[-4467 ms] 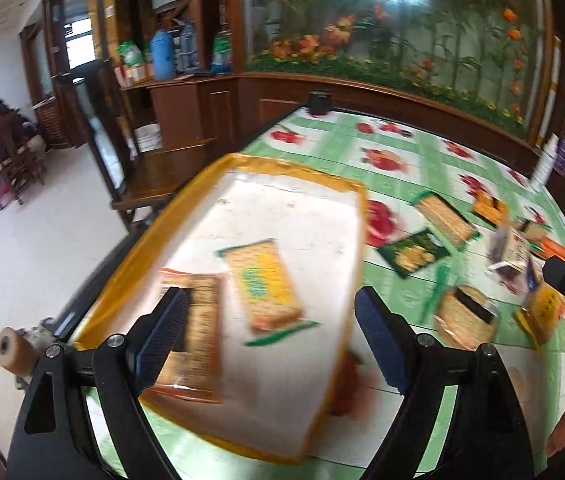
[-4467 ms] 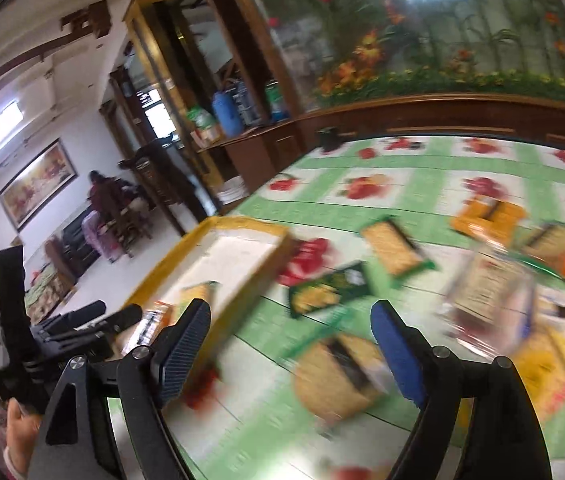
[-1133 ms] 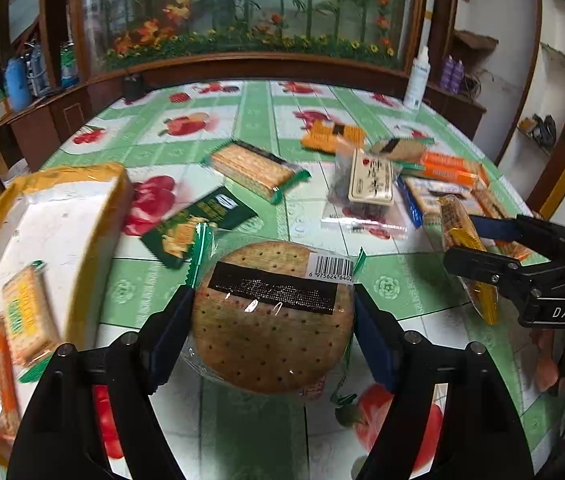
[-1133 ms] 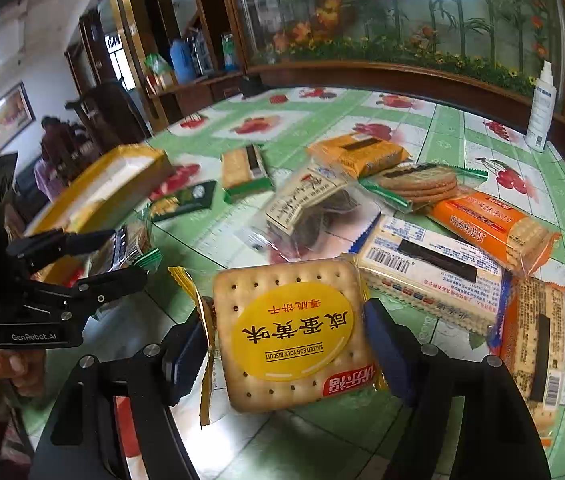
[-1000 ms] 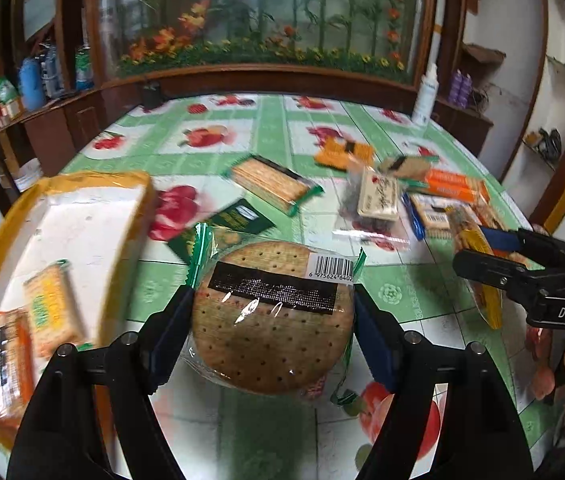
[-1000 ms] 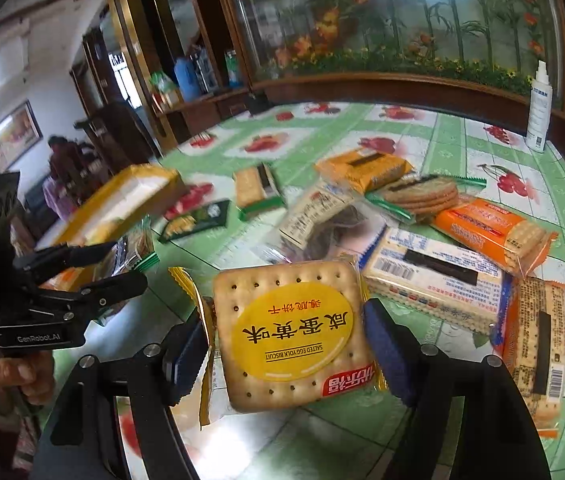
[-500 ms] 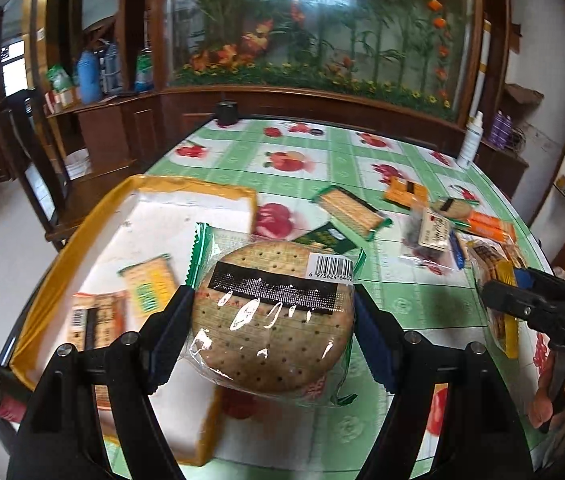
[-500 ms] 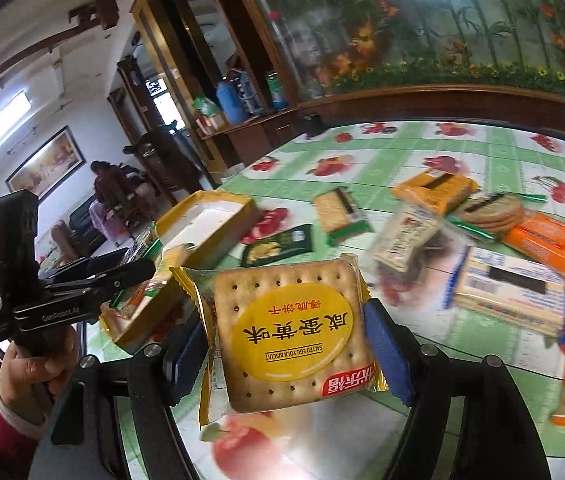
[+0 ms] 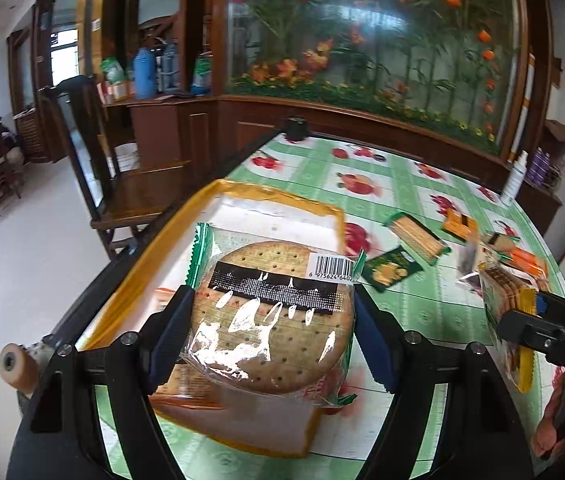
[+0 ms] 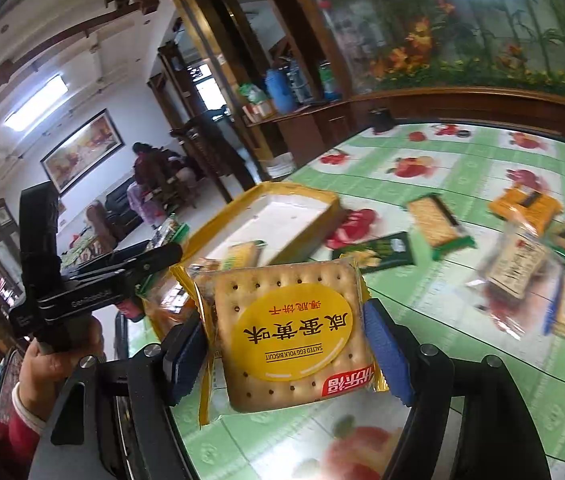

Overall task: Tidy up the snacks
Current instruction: 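Carry the round biscuit and yellow-label cracker packs into the tray and release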

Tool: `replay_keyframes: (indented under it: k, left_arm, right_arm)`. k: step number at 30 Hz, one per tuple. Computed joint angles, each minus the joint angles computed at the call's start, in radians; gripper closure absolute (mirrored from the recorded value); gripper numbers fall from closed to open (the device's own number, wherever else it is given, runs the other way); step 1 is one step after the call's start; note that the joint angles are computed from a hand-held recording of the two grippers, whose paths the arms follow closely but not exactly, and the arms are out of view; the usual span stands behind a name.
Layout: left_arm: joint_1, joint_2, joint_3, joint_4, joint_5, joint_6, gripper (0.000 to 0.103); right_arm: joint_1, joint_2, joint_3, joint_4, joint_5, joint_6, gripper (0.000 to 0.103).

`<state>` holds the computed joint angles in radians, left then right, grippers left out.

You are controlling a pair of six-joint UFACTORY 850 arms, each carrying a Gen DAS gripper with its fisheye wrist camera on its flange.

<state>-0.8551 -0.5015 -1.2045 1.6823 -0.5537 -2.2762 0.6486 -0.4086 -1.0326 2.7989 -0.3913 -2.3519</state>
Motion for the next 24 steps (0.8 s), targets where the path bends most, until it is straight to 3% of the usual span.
replay_keyframes:
  k: [7,14,24]
  left_arm:
    - [0.026,0.016,0.037,-0.023,-0.04,-0.017,0.026]
    - [0.049,0.016,0.063,-0.017,-0.029,-0.05,0.026]
    - [0.062,-0.024,0.019,-0.077,-0.02,0.031,0.026]
  right_arm:
    - [0.022,-0.077,-0.127,-0.146,0.005,0.128,0.028]
    - [0.022,-0.213,-0.319,-0.301,0.009,0.301,0.028]
    - [0.016,-0.422,-0.613,-0.605,0.103,0.623,0.028]
